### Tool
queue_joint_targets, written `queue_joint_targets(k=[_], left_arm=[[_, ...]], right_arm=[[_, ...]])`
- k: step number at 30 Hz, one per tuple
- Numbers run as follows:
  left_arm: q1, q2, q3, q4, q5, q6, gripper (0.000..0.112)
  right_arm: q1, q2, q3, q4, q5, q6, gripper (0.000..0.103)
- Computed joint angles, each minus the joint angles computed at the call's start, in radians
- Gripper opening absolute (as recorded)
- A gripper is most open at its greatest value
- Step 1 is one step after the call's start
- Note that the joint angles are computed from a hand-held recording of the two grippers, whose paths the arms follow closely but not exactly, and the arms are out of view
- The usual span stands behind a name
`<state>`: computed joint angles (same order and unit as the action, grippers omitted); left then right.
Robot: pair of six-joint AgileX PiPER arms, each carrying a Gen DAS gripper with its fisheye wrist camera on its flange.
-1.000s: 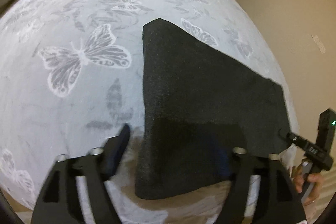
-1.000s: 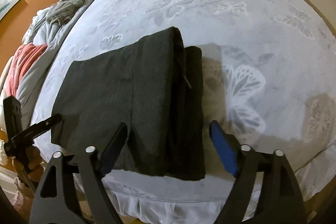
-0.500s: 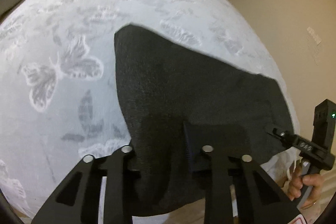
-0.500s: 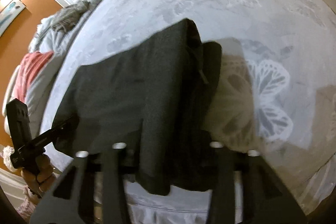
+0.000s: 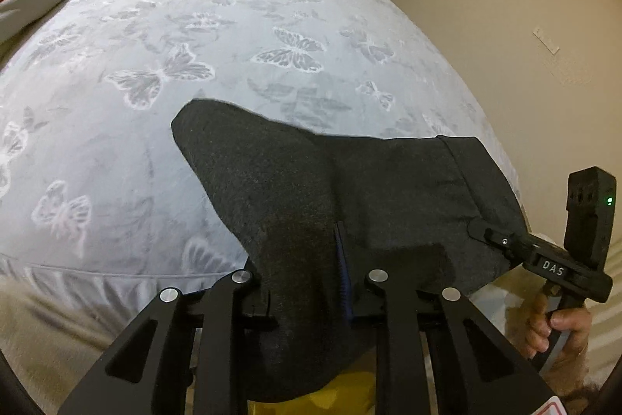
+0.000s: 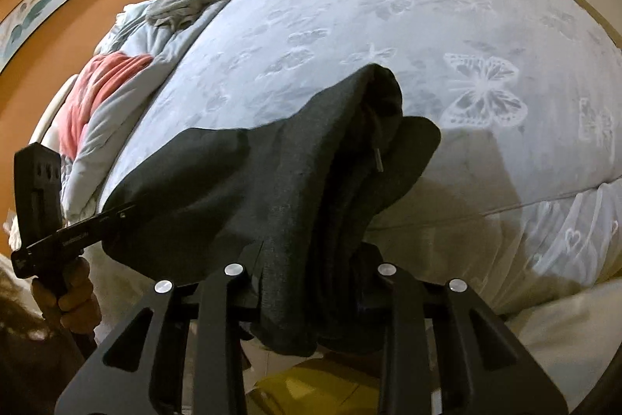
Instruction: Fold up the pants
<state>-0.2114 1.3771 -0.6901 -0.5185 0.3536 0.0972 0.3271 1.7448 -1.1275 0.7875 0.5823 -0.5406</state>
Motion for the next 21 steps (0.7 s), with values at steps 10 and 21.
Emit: queue_joint_targets(k=[10, 21], left_arm=[[-0.03, -0.291, -0.169, 0.47, 0.079, -0.357, 0.017], [-0.001, -0.224, -0.631, 0.638, 0.026, -0.307, 0.017]], right_arm=[[0.029, -0.155, -0.156, 0.105, -0.014, -0.132, 0.028], [0.027, -0.051, -0.693, 0.19, -0.052, -0.303, 0.029]])
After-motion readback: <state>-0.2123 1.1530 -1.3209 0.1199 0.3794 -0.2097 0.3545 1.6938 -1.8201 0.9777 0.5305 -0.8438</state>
